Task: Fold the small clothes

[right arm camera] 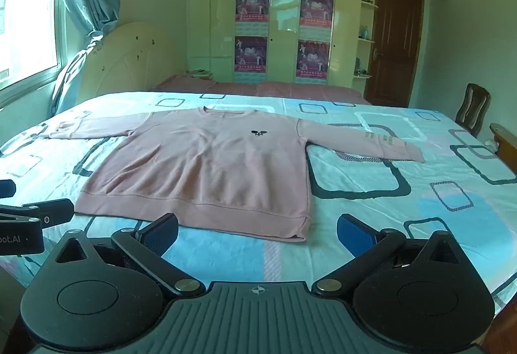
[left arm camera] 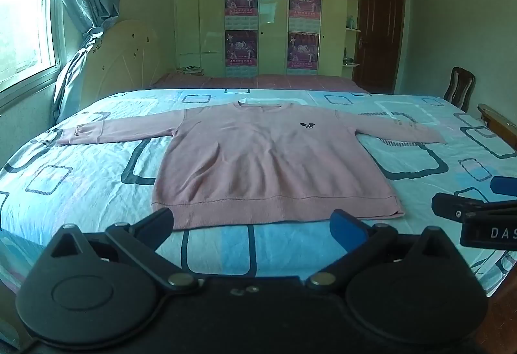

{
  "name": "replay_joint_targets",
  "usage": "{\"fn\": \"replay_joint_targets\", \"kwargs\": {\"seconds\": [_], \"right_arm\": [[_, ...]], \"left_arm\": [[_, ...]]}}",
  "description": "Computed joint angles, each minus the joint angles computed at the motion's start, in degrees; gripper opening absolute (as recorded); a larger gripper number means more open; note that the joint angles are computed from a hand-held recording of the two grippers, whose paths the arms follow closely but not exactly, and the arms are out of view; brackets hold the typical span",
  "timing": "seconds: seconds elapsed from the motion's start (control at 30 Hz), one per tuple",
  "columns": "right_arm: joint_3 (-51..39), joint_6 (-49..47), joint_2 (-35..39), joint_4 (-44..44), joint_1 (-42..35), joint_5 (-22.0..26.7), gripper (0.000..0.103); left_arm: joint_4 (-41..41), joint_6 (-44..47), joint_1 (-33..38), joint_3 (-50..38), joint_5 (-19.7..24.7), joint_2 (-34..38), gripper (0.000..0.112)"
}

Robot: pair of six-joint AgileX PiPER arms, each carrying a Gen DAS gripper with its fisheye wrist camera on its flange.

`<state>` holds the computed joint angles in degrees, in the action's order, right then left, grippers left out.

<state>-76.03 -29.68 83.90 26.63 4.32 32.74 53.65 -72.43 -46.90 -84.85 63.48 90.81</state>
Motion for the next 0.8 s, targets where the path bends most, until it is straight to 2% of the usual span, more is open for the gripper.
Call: {"fn": "replay_joint_targets", "kwargs": {"seconds": [0.23, 0.27, 0.33, 0.5, 0.53, 0.8], "right_arm": [[-0.26, -0.36, 0.09, 0.70, -0.54, 0.99, 0.103], [-0.29, -0.27, 0.14, 0.75, -0.52, 1.05, 0.103], [0.03, -0.90, -0.09, 1.17, -0.74, 0.98, 0.103], [-0.23, -0.55, 0.35, 0.98, -0.49, 0.79, 0.103], [-0.27, -0.66, 0.41, 1.08, -0.51, 0.85, 0.103], [0.11, 0.89, -0.07, -0.43, 0.26, 0.52, 0.103]], "left_arm": [[0.44, 0.51, -0.39, 2.62, -1.68, -2.19, 0.103], [0.25, 0.63, -0.49, 2.48, -1.16, -2.27, 0.103], [1.21, 0.27, -1.22, -1.18, 2.56, 1.36, 0.103], [1.67, -0.52, -2.60, -1.97, 3.91, 1.93, 0.103], [1.15, -0.06, -1.23, -1.37, 2.70, 1.41, 0.103], [0.95, 0.01, -0.98, -0.86, 2.50, 0.86, 0.103]]}}
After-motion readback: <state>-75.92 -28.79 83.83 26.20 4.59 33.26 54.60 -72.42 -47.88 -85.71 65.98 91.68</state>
